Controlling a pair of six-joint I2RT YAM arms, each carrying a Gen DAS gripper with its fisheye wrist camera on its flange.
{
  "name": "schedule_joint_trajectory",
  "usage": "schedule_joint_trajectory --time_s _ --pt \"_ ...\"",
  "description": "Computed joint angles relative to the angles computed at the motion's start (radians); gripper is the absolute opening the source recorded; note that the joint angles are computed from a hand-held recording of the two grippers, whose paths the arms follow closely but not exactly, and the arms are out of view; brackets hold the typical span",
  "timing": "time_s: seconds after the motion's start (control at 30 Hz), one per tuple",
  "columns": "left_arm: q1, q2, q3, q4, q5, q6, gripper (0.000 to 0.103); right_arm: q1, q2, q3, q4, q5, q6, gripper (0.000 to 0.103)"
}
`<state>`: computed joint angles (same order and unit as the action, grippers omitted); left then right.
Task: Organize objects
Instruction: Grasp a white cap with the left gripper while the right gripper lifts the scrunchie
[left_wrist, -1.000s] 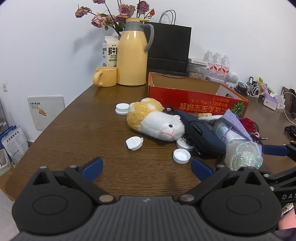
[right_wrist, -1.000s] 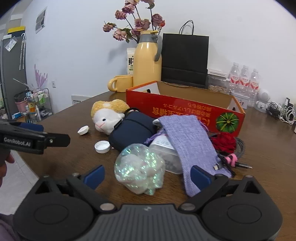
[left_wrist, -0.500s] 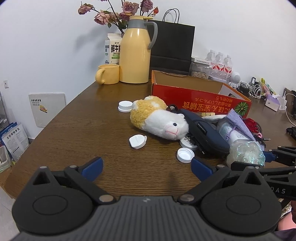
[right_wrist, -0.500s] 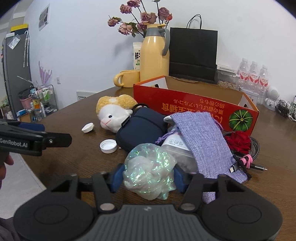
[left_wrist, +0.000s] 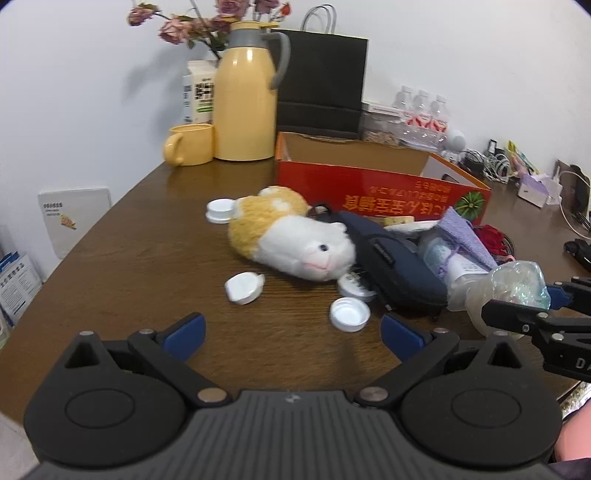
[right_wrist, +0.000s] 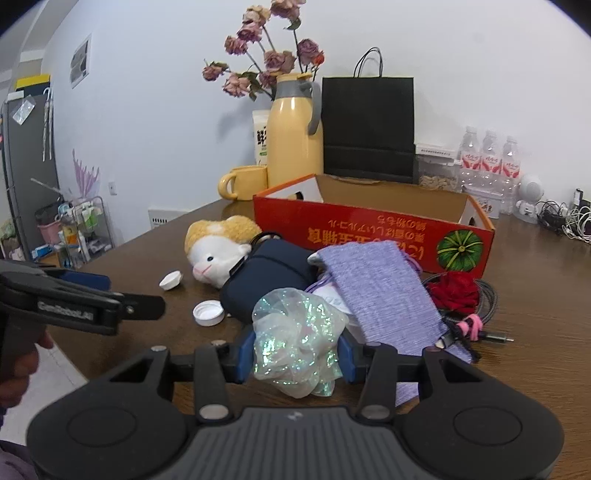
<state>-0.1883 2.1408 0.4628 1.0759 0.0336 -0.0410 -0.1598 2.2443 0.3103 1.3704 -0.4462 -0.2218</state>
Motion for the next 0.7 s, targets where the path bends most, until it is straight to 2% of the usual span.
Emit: schedule_joint_trajectory --time_s 0.2,0.3,0.37,0.47,0.6,0.7 --pt "-0.055 0.040 0.074 -0.040 -0.026 0.035 0.101 -0.032 0.003 -0.012 0.043 -0.024 0.006 0.044" --pt "-0.064 0.060 0.109 -0.069 -0.029 0.048 0.091 -0.042 0.005 -0.011 0.047 -0.031 0.006 0.044" --pt "-0.067 0.073 0.132 -0.088 -0.027 0.054 0.078 -0.047 0.008 -0.009 0.049 -0.035 0.006 0.044" --pt "-0.071 0.090 0.155 -0.104 -0.029 0.061 0.067 -0.051 0.012 -0.005 0.047 -0.037 0.006 0.044" --pt "-0.069 0.104 0.167 -0.103 -0.001 0.065 0.064 -0.055 0.015 0.001 0.044 -0.040 0.007 0.044" --pt "-0.069 0.118 0.180 -0.108 0.011 0.070 0.051 -0.056 0.016 0.002 0.043 -0.040 0.008 0.044"
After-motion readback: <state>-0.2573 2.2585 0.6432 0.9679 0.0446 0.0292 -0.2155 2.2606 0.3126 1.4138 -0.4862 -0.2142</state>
